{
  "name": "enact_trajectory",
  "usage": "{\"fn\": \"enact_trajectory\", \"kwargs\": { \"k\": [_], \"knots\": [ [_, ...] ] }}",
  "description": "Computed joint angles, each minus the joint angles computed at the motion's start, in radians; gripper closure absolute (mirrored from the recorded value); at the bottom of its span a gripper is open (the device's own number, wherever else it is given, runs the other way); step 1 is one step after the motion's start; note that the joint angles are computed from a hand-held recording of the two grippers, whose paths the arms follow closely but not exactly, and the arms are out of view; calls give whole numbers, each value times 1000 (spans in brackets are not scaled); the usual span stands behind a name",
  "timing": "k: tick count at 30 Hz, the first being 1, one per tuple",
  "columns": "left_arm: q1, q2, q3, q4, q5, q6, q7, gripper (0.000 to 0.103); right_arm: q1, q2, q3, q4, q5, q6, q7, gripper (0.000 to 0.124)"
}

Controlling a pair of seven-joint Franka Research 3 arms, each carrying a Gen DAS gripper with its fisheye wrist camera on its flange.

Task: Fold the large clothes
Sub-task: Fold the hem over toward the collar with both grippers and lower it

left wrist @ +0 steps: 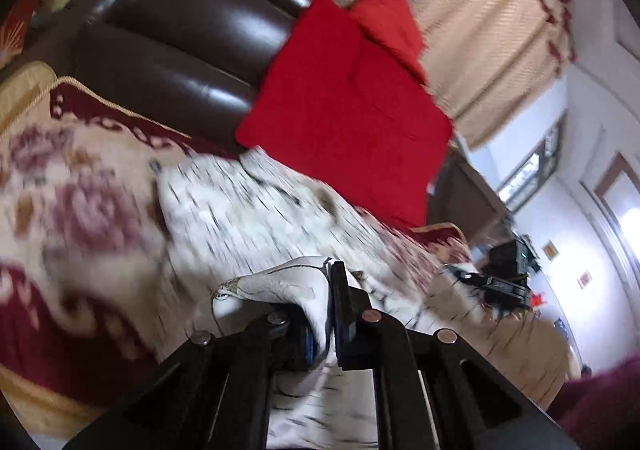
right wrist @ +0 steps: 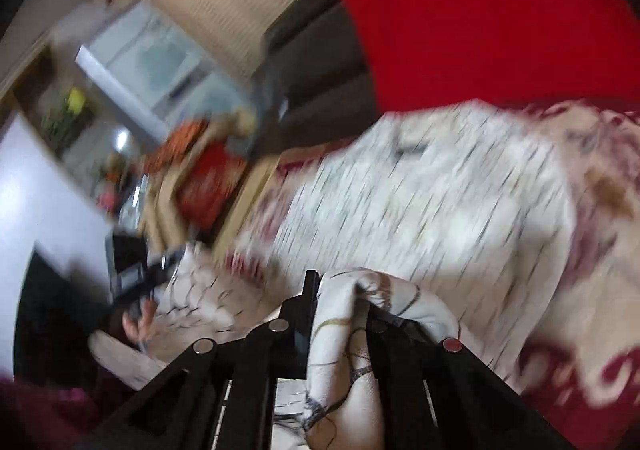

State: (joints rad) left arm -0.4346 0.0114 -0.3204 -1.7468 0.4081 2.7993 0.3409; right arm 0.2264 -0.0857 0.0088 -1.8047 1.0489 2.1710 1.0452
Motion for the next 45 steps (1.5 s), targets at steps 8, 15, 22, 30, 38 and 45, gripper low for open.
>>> {"fn": "enact_trajectory", "kwargs": {
  "k": [8, 15, 22, 30, 38, 45],
  "knots": [
    [70, 293, 54, 305, -295, -306, 5, 82, -126, 423, 7, 383, 10, 30, 499, 107],
    [-23, 154, 161, 98, 49, -150, -399, 42, -192, 296, 63, 166, 145, 234, 375, 46],
    [5, 88, 72, 84, 171, -131, -364, 33, -144, 205, 53, 168, -11, 167, 185, 48],
    [-12, 332, -3, 365, -185, -262, 82, 30, -26, 288, 71, 283, -296, 102, 233, 48],
    [-46, 377, 188, 497, -50, -389, -220, 30, -1, 425, 44, 423, -528, 164, 494, 48],
    [-23, 265, 87, 349, -22, -361, -177, 29, -51, 276, 92, 217, -379, 326, 338, 48]
  ]
}}
